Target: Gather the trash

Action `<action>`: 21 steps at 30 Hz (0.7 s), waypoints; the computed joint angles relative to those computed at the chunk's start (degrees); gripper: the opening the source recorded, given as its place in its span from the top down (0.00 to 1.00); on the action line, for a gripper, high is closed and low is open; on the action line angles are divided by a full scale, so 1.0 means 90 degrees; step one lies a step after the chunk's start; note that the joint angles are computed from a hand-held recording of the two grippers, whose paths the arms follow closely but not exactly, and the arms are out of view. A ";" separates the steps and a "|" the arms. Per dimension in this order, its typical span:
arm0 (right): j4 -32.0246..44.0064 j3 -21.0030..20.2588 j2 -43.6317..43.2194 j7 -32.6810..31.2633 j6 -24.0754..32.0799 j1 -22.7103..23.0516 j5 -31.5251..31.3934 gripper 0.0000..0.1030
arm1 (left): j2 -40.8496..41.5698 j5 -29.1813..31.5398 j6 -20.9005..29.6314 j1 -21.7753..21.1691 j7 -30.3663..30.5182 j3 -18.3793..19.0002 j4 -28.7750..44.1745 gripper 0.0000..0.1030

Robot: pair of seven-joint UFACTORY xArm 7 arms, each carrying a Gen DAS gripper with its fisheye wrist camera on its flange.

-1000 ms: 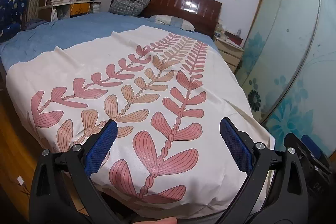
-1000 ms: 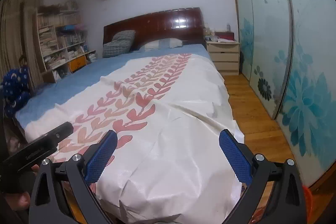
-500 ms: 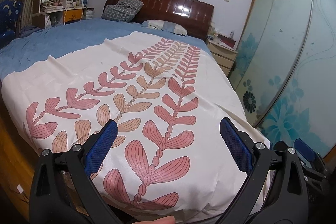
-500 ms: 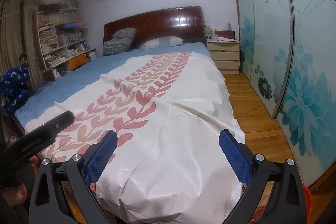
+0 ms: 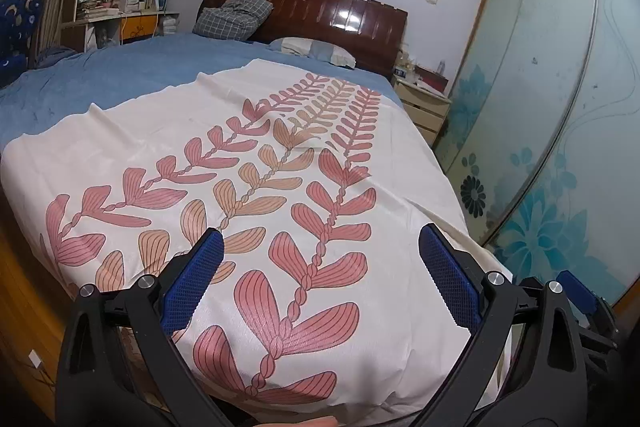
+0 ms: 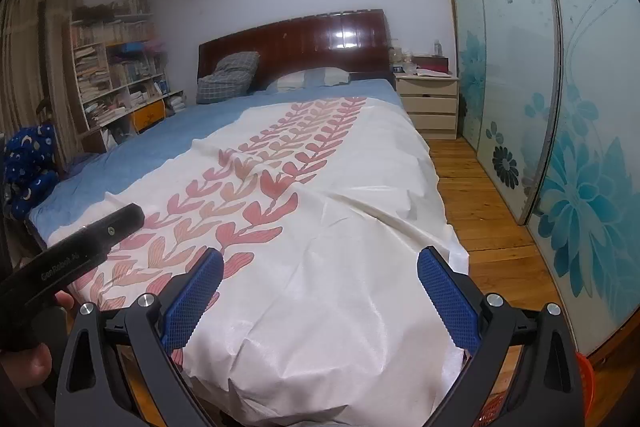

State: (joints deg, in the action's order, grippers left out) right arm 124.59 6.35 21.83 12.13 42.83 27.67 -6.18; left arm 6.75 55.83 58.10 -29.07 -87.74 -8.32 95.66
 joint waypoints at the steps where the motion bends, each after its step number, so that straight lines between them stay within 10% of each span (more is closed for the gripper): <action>1: 0.0028 -0.0002 0.0015 0.0003 0.0015 0.0008 -0.0005 0.07 | 0.0005 -0.0011 0.0002 0.0000 0.0006 -0.0001 0.0006 0.06; 21: -0.0088 0.0007 -0.0042 0.0029 0.0002 0.0009 -0.0005 0.07 | -0.0007 -0.0023 -0.0025 0.0005 -0.0030 0.0008 -0.0028 0.06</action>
